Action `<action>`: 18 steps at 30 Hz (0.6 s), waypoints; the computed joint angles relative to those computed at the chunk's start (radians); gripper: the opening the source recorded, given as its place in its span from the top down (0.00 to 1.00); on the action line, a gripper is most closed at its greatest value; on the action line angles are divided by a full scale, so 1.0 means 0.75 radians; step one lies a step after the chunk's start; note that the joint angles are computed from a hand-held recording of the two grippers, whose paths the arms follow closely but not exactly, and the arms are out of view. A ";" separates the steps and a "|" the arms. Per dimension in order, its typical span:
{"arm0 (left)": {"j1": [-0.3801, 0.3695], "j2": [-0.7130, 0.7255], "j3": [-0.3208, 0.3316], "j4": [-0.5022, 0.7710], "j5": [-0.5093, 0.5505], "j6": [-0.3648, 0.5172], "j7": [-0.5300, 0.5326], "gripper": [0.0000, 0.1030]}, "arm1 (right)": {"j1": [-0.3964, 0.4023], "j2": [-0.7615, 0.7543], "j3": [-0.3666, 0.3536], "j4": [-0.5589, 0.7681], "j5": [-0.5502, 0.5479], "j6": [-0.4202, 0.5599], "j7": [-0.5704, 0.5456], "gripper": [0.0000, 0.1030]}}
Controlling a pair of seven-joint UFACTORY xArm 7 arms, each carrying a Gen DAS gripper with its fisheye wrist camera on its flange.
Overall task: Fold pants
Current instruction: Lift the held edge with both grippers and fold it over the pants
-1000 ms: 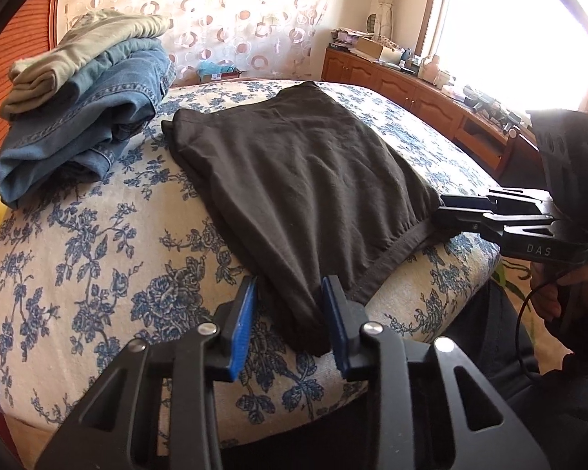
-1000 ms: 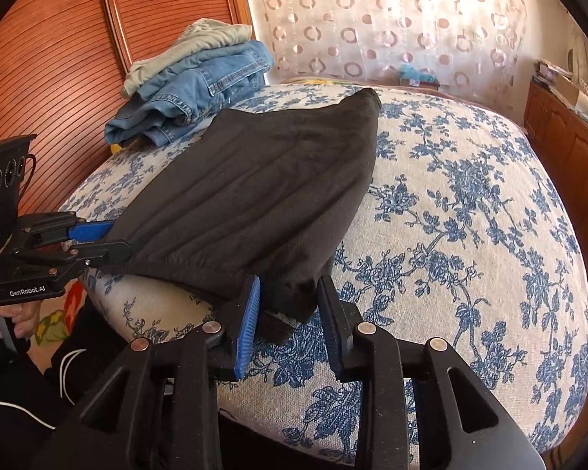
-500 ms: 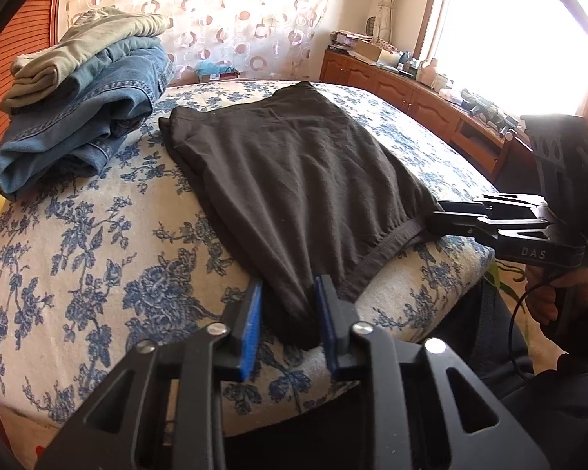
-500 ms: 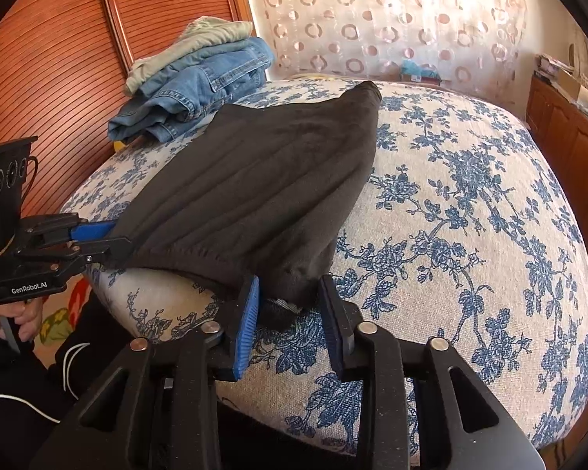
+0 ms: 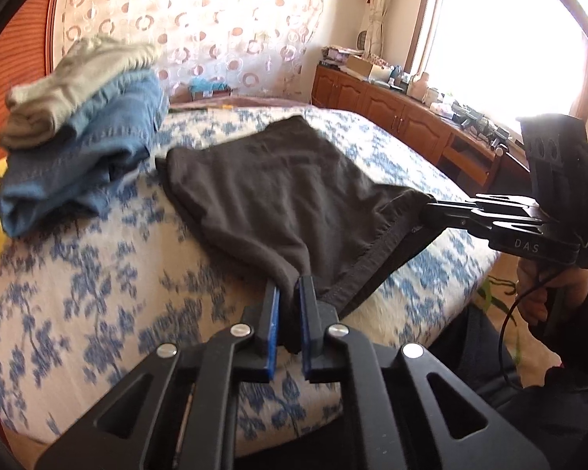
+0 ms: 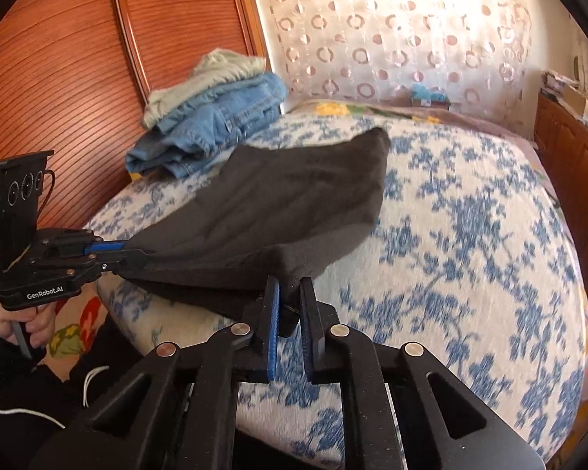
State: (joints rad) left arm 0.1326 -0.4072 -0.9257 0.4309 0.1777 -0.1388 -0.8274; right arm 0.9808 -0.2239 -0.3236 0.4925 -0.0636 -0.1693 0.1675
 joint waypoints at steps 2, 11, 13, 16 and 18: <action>0.018 0.020 0.013 0.017 0.007 -0.013 0.018 0.95 | 0.001 0.010 -0.009 0.024 -0.004 -0.003 -0.004 0.94; 0.200 0.084 -0.054 0.118 0.016 -0.002 0.103 0.96 | 0.173 0.076 -0.204 0.145 -0.008 0.006 -0.046 0.94; 0.242 0.091 -0.083 0.135 0.022 0.002 0.109 0.96 | 0.247 0.095 -0.280 0.173 0.009 0.008 -0.062 0.94; 0.312 0.104 -0.128 0.168 0.039 0.011 0.115 0.96 | 0.261 0.123 -0.294 0.205 0.028 0.007 -0.080 0.94; 0.341 0.107 -0.148 0.175 0.046 0.008 0.113 0.96 | 0.294 0.137 -0.331 0.224 0.031 0.007 -0.087 0.94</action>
